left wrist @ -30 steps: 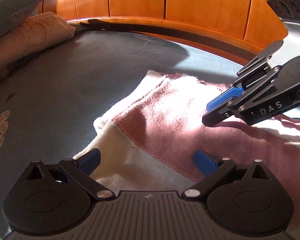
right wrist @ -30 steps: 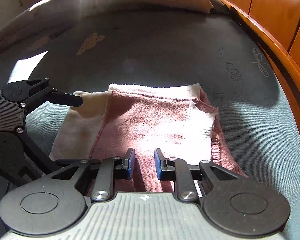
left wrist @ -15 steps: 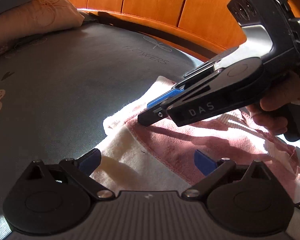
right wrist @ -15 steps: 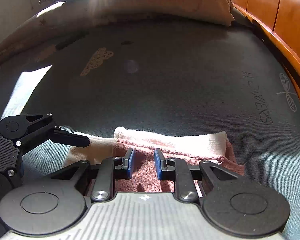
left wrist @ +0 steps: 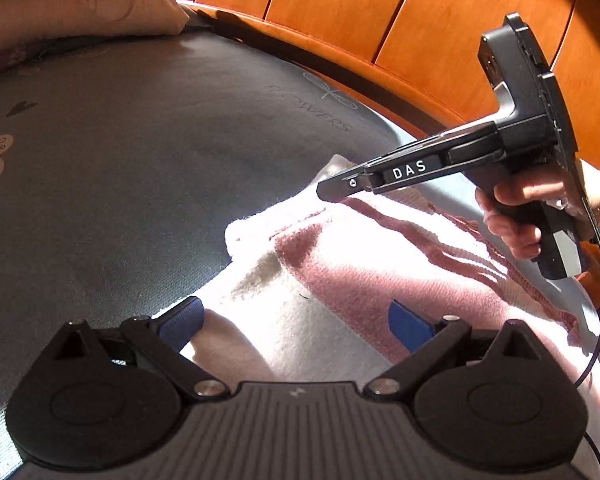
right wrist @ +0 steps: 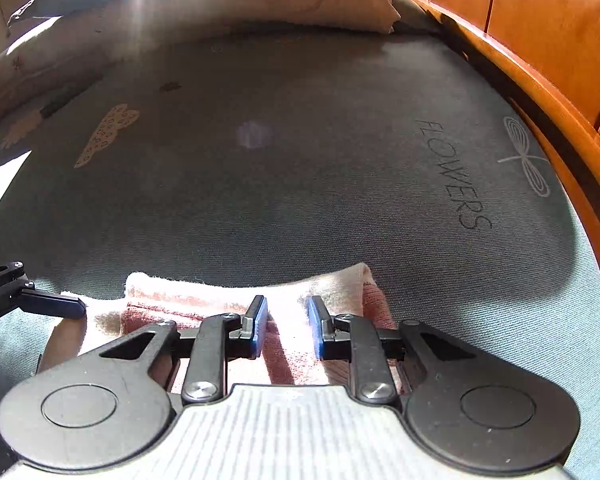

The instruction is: Fold clothes

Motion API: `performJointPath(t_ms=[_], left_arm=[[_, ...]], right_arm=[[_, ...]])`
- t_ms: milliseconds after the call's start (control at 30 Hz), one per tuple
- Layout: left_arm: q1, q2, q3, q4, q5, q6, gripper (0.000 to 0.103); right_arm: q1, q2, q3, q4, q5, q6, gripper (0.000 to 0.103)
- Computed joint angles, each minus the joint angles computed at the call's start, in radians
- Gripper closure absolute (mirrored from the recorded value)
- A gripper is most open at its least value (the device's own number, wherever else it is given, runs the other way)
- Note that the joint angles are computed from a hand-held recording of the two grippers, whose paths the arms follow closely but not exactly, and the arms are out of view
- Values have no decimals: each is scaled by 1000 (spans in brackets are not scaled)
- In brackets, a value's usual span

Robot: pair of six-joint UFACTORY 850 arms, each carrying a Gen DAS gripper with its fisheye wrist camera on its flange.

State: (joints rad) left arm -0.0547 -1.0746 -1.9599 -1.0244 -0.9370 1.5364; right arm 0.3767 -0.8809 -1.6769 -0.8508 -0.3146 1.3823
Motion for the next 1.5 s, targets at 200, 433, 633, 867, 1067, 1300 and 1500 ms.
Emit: performJointPath(t_ms=[200,433,633,867,1067,1300,1500], left_arm=[[-4,6,-4,19,31,-13,5],[6,58,44,-5,33,-10,5],[14,100,112,32,20,1,5],[0,142,175,116,145,-7,6],[31,249,300,69,140,38,6],[59,351,439,74,168,90,6],[74,406,520,67,204,124,6]], right_arm=[[2,21,12,-103,-40,139,76],[7,90,80,-194,-45,308,74],[27,172,216,-168,-58,410,72],[52,208,282,-228,-82,600,72],[91,271,347,-279,79,652,64],[138,249,347,-152,-82,532,67],[169,282,366,-139,-65,520,59]])
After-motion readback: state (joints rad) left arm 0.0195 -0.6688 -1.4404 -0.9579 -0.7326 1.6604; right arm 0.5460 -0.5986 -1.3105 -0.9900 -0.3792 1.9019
